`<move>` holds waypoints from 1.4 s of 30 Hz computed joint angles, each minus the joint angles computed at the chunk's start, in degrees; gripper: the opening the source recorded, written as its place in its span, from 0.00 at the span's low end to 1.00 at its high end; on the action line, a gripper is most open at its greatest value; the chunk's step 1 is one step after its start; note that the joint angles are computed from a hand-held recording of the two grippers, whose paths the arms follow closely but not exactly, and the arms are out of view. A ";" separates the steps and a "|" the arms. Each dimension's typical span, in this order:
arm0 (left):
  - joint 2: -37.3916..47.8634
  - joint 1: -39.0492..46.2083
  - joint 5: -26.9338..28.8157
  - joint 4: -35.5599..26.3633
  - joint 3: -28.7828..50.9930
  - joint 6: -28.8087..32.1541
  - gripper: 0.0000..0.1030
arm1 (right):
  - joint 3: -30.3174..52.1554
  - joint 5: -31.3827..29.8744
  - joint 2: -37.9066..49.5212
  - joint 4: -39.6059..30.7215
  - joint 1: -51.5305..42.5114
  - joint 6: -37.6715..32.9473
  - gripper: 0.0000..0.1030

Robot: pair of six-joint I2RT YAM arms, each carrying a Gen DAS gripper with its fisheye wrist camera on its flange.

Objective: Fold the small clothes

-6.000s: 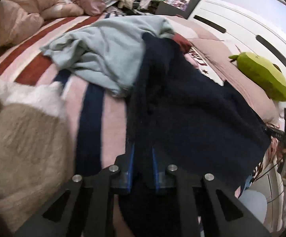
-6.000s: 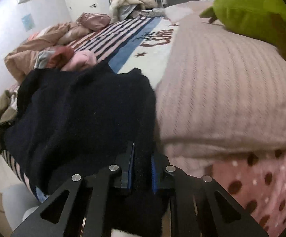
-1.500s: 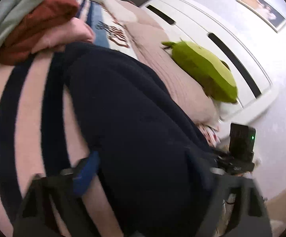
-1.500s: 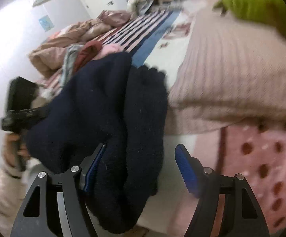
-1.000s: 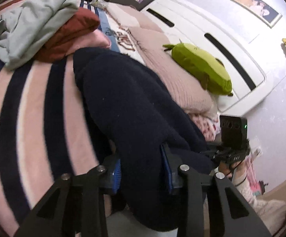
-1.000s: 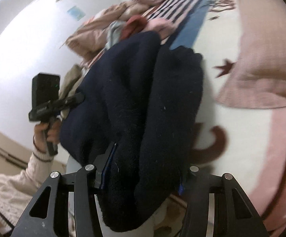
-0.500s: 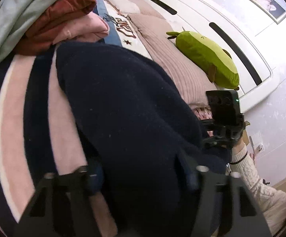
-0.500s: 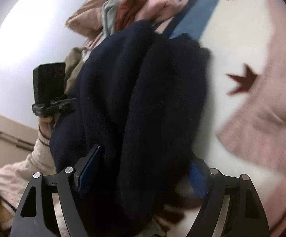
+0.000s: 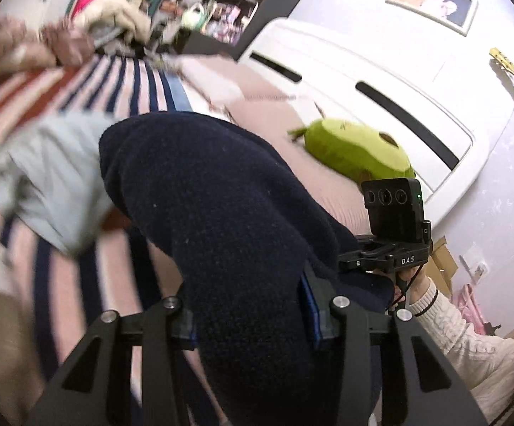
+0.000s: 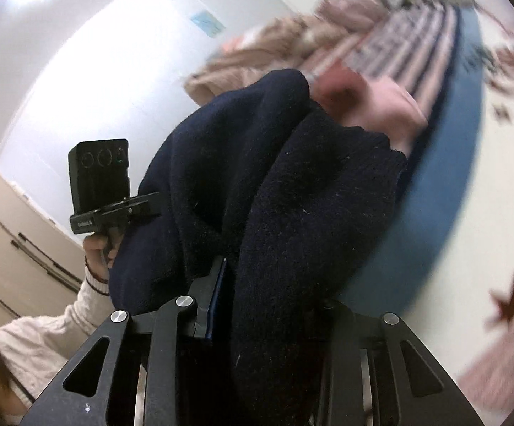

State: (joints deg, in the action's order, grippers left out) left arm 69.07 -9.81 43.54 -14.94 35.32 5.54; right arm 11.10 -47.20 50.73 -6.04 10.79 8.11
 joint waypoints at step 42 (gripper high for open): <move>43.27 53.81 -7.64 -30.54 51.38 38.87 0.68 | 72.26 38.95 73.96 8.26 51.02 34.05 0.40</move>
